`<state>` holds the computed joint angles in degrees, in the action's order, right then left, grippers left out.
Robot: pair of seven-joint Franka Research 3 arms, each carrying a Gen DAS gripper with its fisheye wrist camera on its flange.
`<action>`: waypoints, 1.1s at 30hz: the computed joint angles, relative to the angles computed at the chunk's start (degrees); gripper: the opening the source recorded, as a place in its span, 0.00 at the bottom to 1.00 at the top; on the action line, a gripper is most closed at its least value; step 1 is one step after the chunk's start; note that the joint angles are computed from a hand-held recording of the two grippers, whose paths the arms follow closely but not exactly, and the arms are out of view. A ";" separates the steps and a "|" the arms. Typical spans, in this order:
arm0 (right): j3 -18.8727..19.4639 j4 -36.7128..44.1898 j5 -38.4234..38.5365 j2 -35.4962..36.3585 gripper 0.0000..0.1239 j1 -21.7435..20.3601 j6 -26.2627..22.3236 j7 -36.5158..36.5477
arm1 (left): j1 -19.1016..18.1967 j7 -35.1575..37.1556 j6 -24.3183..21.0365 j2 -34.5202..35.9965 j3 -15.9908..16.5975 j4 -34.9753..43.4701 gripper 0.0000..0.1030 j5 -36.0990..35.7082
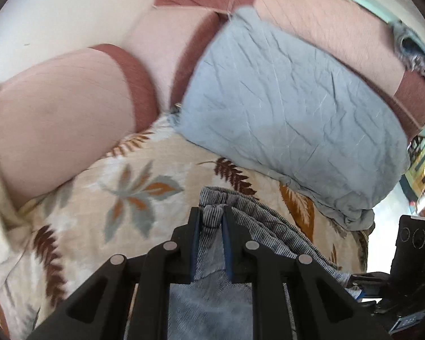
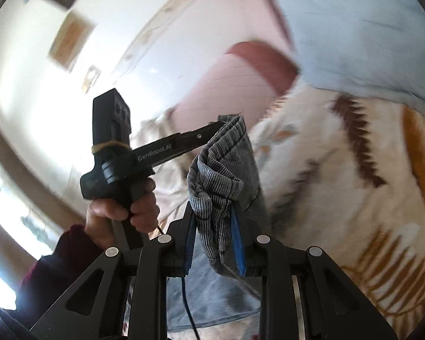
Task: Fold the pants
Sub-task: 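Lift the held hems with both grippers and fold them toward the waistband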
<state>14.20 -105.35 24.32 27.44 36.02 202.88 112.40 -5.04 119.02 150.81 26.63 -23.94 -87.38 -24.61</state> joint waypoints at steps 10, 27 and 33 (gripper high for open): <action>-14.87 14.62 -0.69 5.78 0.16 17.92 -21.32 -5.62 | 7.51 12.54 3.26 -13.47 1.50 -21.72 0.16 -18.52; 7.78 18.72 10.67 11.19 0.45 -0.50 -27.27 -18.14 | 3.49 1.77 12.09 -21.64 9.55 -36.30 0.19 -16.04; 9.15 17.36 13.26 13.27 0.43 -3.02 -22.98 -11.92 | -3.48 -19.42 14.34 -16.37 12.04 -33.93 0.19 8.60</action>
